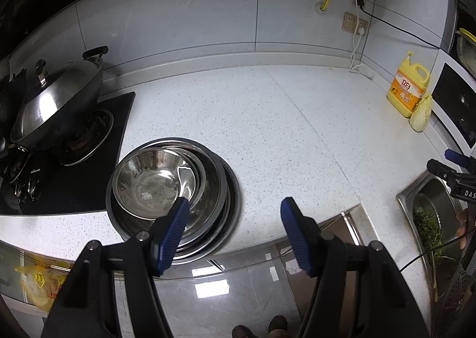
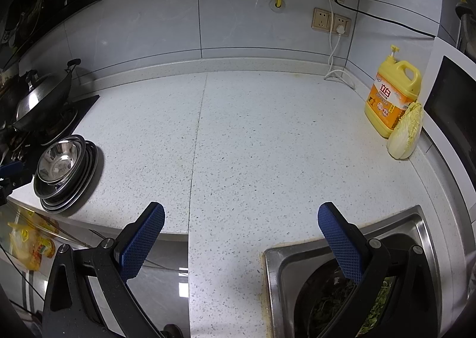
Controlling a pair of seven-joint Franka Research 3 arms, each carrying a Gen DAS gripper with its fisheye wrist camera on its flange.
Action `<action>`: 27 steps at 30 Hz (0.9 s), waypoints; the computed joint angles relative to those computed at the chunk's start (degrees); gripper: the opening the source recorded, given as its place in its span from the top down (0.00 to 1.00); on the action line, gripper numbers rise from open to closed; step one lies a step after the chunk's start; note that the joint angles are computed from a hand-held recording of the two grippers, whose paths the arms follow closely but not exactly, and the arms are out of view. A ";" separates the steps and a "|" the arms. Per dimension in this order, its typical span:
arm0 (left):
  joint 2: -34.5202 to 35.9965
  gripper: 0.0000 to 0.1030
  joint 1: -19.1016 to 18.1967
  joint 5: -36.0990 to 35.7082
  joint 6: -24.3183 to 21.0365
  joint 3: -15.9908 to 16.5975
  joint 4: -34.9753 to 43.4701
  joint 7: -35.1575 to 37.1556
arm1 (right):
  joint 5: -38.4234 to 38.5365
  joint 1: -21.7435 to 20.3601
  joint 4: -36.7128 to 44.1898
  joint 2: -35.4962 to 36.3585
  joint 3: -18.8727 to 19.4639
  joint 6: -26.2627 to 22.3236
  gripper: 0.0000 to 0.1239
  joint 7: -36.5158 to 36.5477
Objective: Organize plates and bowls
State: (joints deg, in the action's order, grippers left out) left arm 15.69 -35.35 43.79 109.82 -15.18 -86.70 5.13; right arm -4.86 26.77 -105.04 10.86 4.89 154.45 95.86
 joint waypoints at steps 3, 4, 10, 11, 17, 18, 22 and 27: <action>0.34 0.40 -0.26 0.34 -0.58 0.05 0.66 0.15 | -0.01 -0.04 -0.07 -0.07 -0.05 0.03 0.18 0.01; 0.41 0.40 -0.31 0.39 -0.60 0.06 0.76 0.19 | 0.14 -0.12 -0.05 -0.07 -0.03 0.04 0.18 -0.12; 0.76 0.40 -0.55 0.26 -1.11 0.12 1.20 0.52 | 0.56 -0.31 -0.06 -0.10 0.03 -0.03 0.18 -0.67; 0.77 0.40 -0.58 0.20 -1.19 0.13 1.22 0.51 | 0.49 -0.28 -0.08 -0.12 0.00 -0.05 0.18 -0.60; 1.13 0.40 -1.00 0.57 -2.69 0.22 1.98 0.58 | 0.69 -0.23 -0.06 -0.01 0.12 -0.20 0.18 -1.13; 1.27 0.40 -1.12 0.66 -3.08 0.25 2.27 0.71 | 0.66 -0.18 0.01 0.06 0.12 -0.19 0.18 -1.10; 0.86 0.40 -1.02 0.77 -2.02 0.25 1.68 0.50 | 0.39 -0.02 0.01 0.04 0.02 -0.08 0.18 -0.88; 0.67 0.40 -1.02 0.93 -1.45 0.20 1.46 0.05 | 0.40 -0.03 0.11 0.11 0.05 -0.18 0.18 -0.96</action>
State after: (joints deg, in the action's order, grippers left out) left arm 16.36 -36.37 44.72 108.36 -14.97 -85.24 5.18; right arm -4.46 26.74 -104.93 10.97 4.93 154.27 94.90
